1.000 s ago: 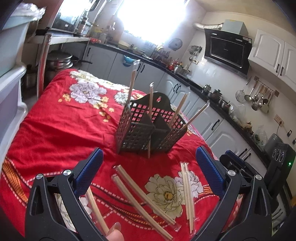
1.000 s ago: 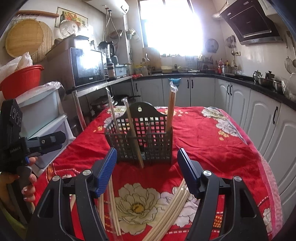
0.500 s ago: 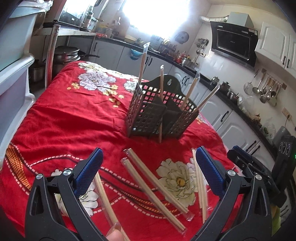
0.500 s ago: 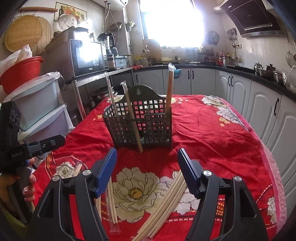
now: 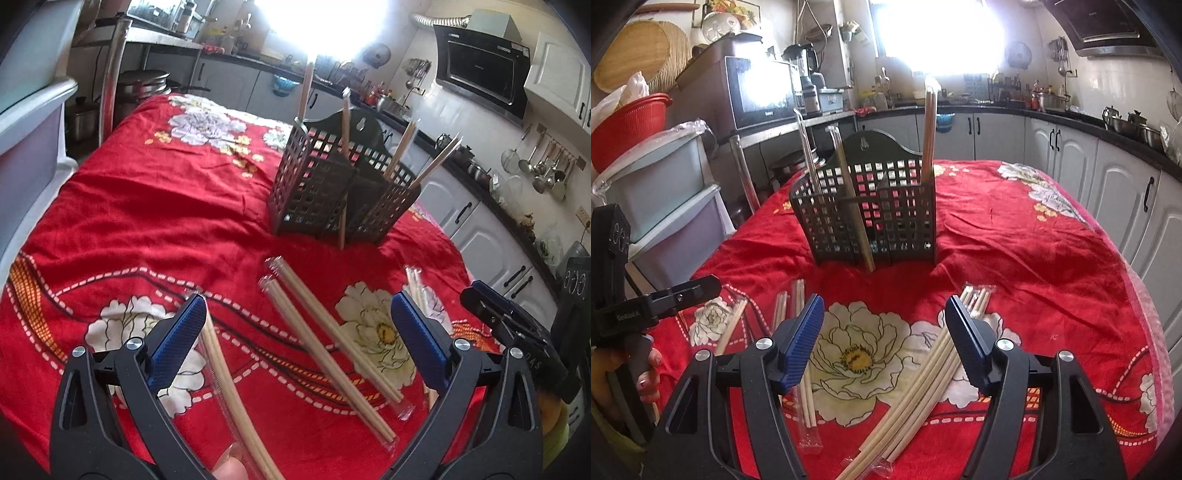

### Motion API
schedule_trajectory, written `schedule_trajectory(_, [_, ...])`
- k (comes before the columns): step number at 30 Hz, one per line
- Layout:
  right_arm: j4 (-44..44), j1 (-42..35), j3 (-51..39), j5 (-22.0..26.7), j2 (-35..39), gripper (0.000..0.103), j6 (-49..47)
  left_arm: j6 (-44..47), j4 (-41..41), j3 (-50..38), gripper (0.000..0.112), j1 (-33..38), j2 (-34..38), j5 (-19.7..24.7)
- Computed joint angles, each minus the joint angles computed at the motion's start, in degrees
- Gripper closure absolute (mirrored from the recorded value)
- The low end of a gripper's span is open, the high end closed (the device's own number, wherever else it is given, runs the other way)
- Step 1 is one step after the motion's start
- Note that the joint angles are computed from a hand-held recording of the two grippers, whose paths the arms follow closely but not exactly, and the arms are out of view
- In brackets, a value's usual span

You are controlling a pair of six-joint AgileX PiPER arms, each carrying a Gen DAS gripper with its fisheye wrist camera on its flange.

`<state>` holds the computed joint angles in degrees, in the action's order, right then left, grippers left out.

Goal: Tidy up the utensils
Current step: 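Grasp a wrapped chopstick with the left tool while the right tool grasps another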

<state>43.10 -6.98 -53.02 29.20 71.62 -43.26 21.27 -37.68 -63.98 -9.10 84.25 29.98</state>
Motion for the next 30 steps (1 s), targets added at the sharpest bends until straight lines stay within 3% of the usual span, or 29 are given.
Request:
schedule_trajectory(8, [-2.11, -0.17, -0.82, 0.48, 3.73, 0.038, 2.28, -0.90, 0.41, 1.23, 0.020, 1.32, 1.91, 0.60])
schedule_trajectory(14, [-5.61, -0.82, -2.74, 0.87, 7.73, 0.038, 6.35, 2.19, -3.89, 1.62, 0.020, 3.14, 3.94, 2.03])
schedule_trajectory(21, [-8.53, -1.77, -6.92, 2.43, 13.67, 0.047, 10.10, 4.26, -7.97, 0.78, 0.051, 5.62, 6.79, 4.95])
schedule_trajectory(30, [-14.76, -1.57, -11.31, 2.53, 18.80, 0.056, 16.41, 4.60, -9.11, -0.81, 0.055, 6.85, 8.82, 6.17])
